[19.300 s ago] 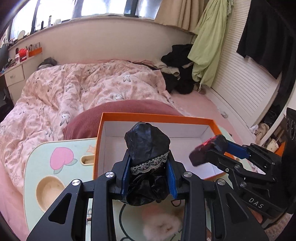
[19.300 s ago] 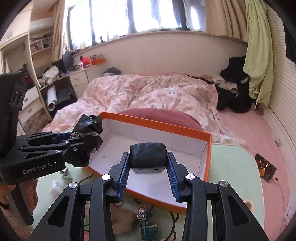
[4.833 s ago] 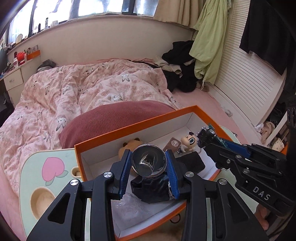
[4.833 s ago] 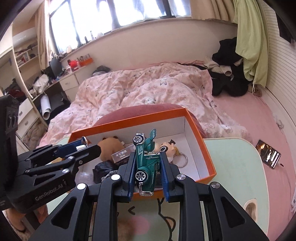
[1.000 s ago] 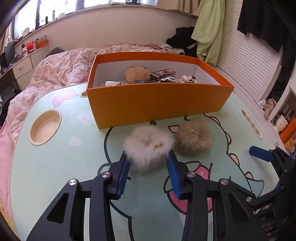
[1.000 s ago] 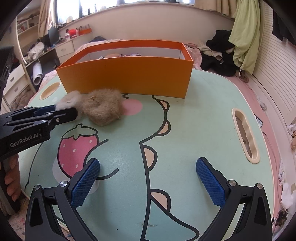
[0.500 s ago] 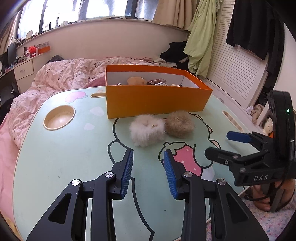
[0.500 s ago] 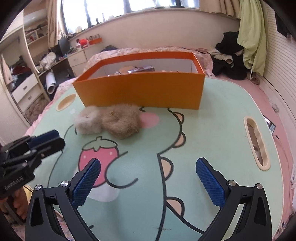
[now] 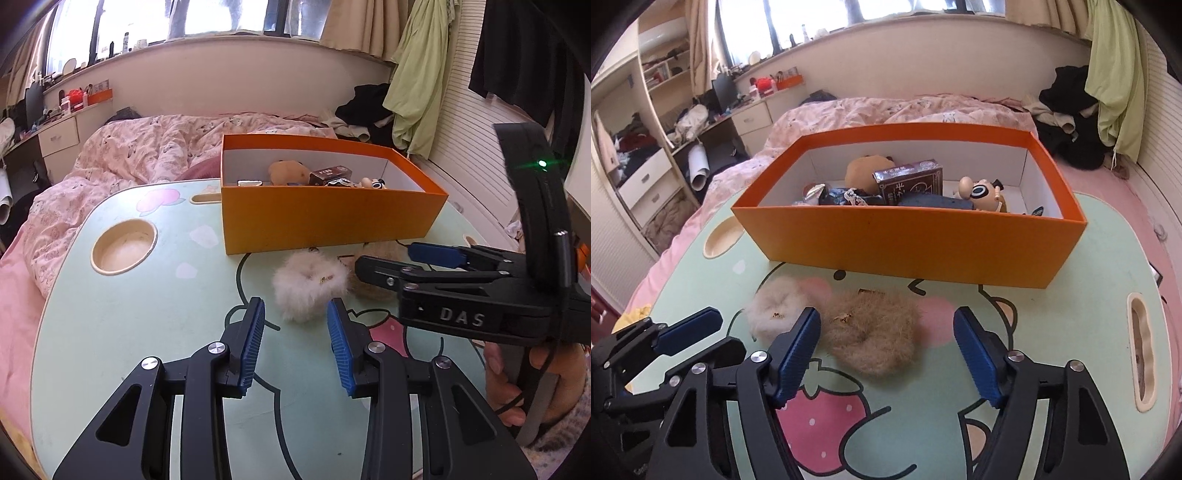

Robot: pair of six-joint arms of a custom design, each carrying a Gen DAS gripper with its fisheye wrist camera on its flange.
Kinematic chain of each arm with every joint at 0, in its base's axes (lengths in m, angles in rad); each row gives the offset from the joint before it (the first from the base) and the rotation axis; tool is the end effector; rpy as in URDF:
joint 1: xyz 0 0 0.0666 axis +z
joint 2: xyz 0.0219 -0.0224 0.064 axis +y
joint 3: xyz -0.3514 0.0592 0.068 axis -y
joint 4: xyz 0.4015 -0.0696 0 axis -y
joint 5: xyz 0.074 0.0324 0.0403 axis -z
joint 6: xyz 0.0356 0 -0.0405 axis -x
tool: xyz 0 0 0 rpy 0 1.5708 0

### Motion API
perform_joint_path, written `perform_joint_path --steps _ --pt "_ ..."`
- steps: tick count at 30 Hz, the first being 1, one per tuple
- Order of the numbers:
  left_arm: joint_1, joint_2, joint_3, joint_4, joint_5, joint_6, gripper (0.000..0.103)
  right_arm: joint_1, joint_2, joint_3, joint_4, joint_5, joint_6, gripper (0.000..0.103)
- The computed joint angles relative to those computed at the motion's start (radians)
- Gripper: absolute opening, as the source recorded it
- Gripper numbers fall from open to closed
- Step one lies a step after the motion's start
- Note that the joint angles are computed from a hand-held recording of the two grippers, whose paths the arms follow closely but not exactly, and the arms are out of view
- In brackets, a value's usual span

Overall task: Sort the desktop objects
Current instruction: 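Reach for and grasp the brown fur ball with the right tool, then grasp the white fur ball with the left tool while the right tool holds the brown one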

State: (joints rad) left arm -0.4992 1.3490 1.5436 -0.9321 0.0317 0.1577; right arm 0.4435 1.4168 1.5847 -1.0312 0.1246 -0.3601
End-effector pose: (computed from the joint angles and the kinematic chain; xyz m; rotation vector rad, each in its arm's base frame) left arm 0.4258 -0.2339 0.4922 0.4132 2.2999 -0.3686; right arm 0.4555 0.2110 0.4722 -0.0455 2.4359 0.2119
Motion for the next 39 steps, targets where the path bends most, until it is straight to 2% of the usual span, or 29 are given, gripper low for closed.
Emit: perform_joint_path --steps 1,3,5,6,8,12,16,17,18,20,21,22,26,29,31,33,35,39 --pt "0.000 0.000 -0.001 -0.002 -0.002 -0.002 0.042 -0.003 0.015 0.010 -0.015 -0.013 0.001 0.050" --pt "0.000 0.003 0.001 -0.003 -0.009 -0.002 0.044 0.000 0.013 0.005 -0.005 -0.004 0.003 0.042" --pt "0.003 0.011 0.011 -0.002 -0.009 0.005 0.048 -0.009 -0.018 -0.032 0.029 -0.043 -0.017 0.042" --pt "0.004 0.016 0.017 -0.001 -0.004 0.007 0.058 -0.009 -0.045 -0.063 0.057 -0.041 -0.027 0.042" --pt "0.001 0.033 0.038 0.001 -0.009 0.002 0.069 -0.002 -0.093 -0.111 0.086 -0.001 -0.034 0.042" --pt "-0.022 0.105 0.120 -0.029 -0.062 -0.031 0.069 -0.003 -0.159 -0.166 0.106 0.028 -0.053 0.042" --pt "-0.027 0.173 0.190 -0.059 -0.056 -0.035 0.069 -0.012 -0.190 -0.194 0.110 0.011 -0.078 0.042" --pt "-0.024 0.179 0.194 -0.058 -0.050 -0.035 0.060 -0.013 -0.194 -0.198 0.109 0.011 -0.079 0.042" --pt "-0.022 0.184 0.197 -0.061 -0.042 -0.037 0.038 -0.014 -0.196 -0.200 0.107 0.011 -0.078 0.042" --pt "-0.018 0.170 0.180 -0.045 -0.027 -0.045 0.031 -0.017 -0.199 -0.204 0.104 0.008 -0.078 0.042" --pt "-0.018 0.155 0.163 -0.027 -0.026 -0.056 0.014 -0.017 -0.201 -0.206 0.103 0.007 -0.082 0.042" --pt "-0.019 0.143 0.152 -0.019 -0.034 -0.064 0.007 -0.016 -0.203 -0.208 0.101 0.007 -0.085 0.042" --pt "-0.001 0.107 0.125 -0.005 0.014 -0.047 0.005 -0.013 -0.208 -0.209 0.102 0.015 -0.084 0.042" --pt "0.002 0.096 0.113 -0.002 0.006 -0.039 0.005 -0.014 -0.208 -0.209 0.101 0.017 -0.083 0.042" --pt "0.002 0.095 0.107 0.005 -0.006 -0.019 0.018 -0.015 -0.209 -0.209 0.101 0.012 -0.086 0.042" --pt "0.003 0.102 0.110 0.006 -0.016 -0.010 0.051 -0.019 -0.210 -0.211 0.102 0.004 -0.089 0.042" --pt "-0.001 0.107 0.113 0.015 -0.036 -0.008 0.070 -0.023 -0.212 -0.215 0.103 -0.003 -0.092 0.042" --pt "-0.012 0.122 0.127 0.007 -0.063 -0.021 0.072 -0.027 -0.216 -0.221 0.107 -0.010 -0.095 0.042"
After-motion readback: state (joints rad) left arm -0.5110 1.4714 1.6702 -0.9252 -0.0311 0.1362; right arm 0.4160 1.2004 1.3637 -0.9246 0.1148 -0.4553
